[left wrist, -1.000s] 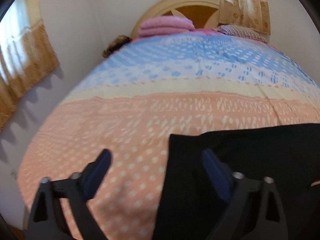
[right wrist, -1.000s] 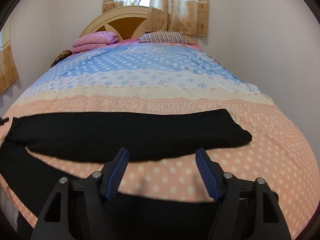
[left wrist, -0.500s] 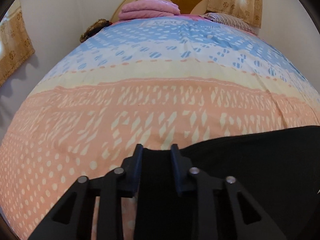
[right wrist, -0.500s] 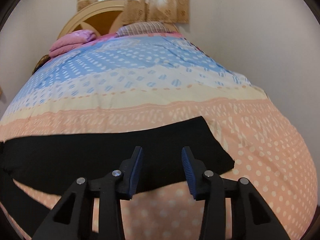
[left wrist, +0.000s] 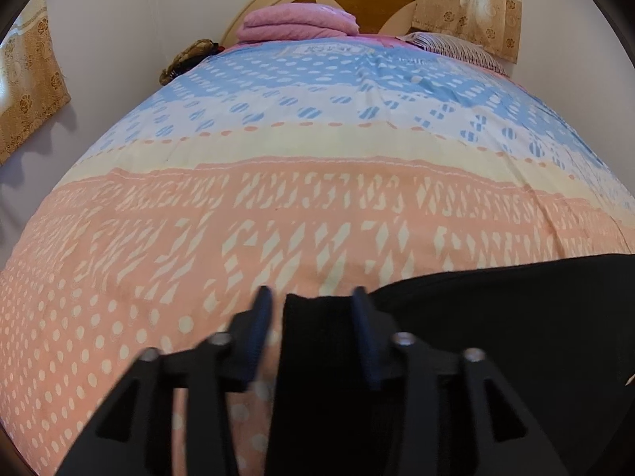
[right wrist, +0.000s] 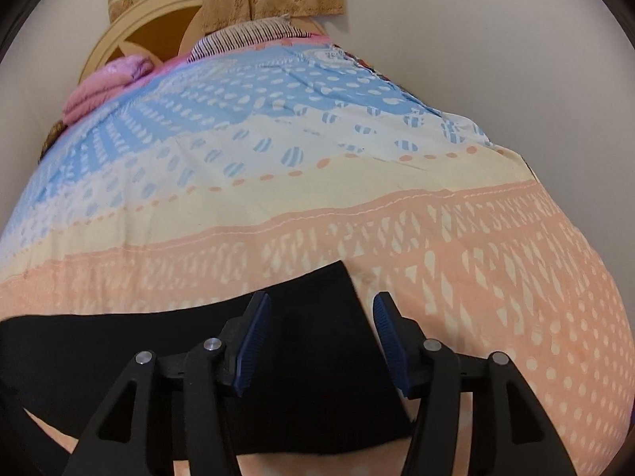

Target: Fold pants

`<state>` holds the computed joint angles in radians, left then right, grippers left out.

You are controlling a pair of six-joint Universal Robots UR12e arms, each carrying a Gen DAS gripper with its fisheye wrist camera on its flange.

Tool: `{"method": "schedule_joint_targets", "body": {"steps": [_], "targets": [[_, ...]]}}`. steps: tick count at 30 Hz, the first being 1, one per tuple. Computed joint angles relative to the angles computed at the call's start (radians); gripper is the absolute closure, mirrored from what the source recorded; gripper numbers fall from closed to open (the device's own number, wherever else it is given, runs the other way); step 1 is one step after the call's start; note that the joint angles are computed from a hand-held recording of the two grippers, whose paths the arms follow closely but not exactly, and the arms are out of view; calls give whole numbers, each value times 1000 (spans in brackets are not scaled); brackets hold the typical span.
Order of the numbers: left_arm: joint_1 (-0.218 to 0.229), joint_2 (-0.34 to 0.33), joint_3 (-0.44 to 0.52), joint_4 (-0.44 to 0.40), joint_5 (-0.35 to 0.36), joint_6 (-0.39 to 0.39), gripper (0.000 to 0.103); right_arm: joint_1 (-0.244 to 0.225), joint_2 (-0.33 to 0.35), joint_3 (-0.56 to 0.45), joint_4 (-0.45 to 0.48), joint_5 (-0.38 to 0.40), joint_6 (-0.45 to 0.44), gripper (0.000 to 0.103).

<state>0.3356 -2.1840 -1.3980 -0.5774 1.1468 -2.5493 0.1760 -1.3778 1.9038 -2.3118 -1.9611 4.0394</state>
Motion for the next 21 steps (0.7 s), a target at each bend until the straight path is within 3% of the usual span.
{"method": "schedule_joint_targets", "body": {"steps": [2, 4, 7, 10, 11, 12, 13, 16, 17, 21], "targets": [[0, 2, -2, -7, -8, 22, 55, -15, 5, 3, 5, 21, -22, 47], [1, 3, -3, -9, -16, 35, 73, -26, 9, 6, 4, 29, -33, 47], [3, -6, 11, -24, -18, 22, 85, -52, 11, 22, -27, 80, -55, 47], [7, -10, 19, -43, -40, 26, 88, -62, 23, 25, -33, 102, -85, 47], [8, -10, 19, -45, -45, 31, 88, -59, 27, 22, -30, 97, -100, 53], [12, -9, 17, -45, -63, 36, 90, -55, 31, 18, -28, 90, -120, 72], [13, -7, 16, -46, -66, 36, 90, -51, 33, 15, -22, 88, -135, 78], [17, -4, 12, -49, -87, 49, 91, -51, 24, 27, -47, 88, -133, 87], [16, -3, 15, -52, -82, 49, 91, -51, 20, 31, -59, 89, -132, 94], [19, 10, 3, -29, -95, 51, 92, -29, 2, 34, -76, 44, -132, 97]]}}
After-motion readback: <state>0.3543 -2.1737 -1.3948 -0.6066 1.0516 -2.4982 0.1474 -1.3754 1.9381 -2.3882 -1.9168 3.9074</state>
